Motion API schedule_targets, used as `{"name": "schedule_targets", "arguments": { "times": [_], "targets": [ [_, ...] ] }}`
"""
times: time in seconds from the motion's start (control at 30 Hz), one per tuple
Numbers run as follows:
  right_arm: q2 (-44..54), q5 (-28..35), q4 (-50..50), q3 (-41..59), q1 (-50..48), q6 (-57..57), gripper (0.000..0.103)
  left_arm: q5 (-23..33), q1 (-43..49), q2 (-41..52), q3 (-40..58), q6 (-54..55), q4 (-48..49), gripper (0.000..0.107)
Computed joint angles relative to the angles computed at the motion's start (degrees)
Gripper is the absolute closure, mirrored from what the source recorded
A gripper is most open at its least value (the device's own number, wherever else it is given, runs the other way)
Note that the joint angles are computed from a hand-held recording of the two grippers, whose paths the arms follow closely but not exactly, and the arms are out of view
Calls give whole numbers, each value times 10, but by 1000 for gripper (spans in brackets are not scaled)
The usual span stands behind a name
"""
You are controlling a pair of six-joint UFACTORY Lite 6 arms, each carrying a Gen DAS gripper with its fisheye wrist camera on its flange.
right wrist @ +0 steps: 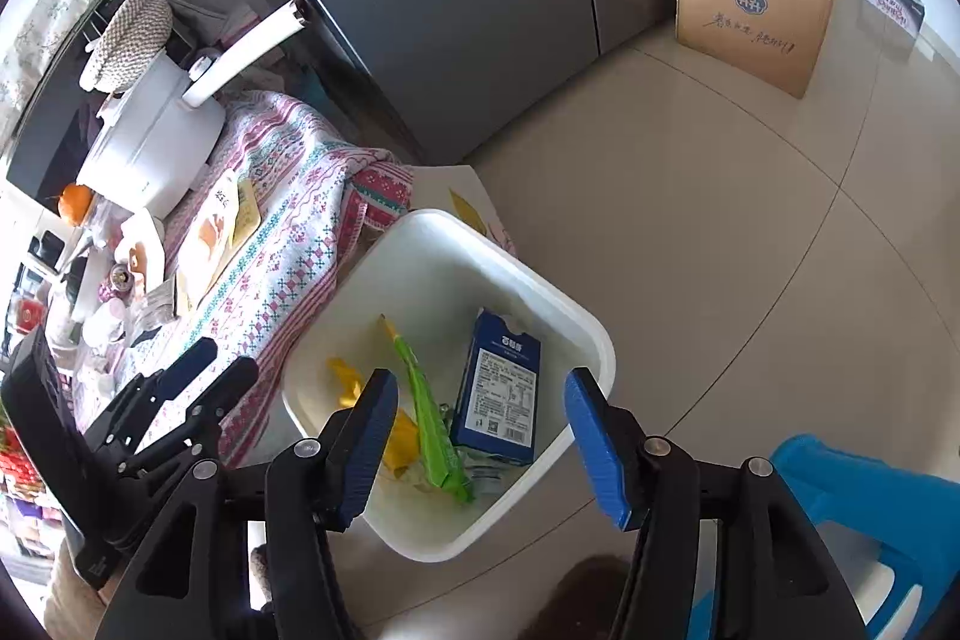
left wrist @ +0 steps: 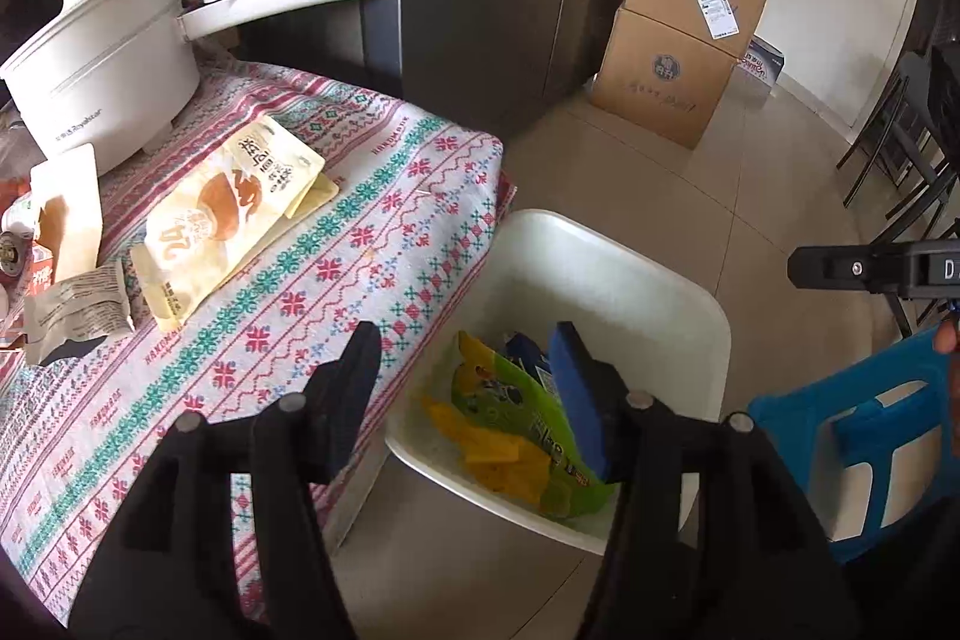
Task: Collect trash
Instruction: 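Grasp the crumpled white tissue with the left tool while the right tool approaches the beige bread packet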
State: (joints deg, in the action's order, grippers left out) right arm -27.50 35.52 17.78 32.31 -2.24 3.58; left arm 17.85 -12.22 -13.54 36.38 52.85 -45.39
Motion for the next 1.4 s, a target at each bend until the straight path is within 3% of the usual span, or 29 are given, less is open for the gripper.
{"name": "schedule_targets", "arguments": {
  "times": [0.2,0.47,0.63,0.87,1.23,1.4],
  "targets": [
    [0,-13,-43,25,55,64,35,49,95,-59,-1,-29,70,21],
    [55,-53,-137,87,167,208,27,125,307,-64,30,90,57,8],
    [123,-73,-223,139,250,322,26,179,456,19,108,186,23,8],
    [238,-89,-297,226,340,434,26,233,597,178,251,224,12,8],
    [412,-90,-335,381,412,494,26,261,656,419,508,145,71,8],
    [485,-79,-332,451,427,484,26,289,660,557,655,62,113,27]
  ]
}}
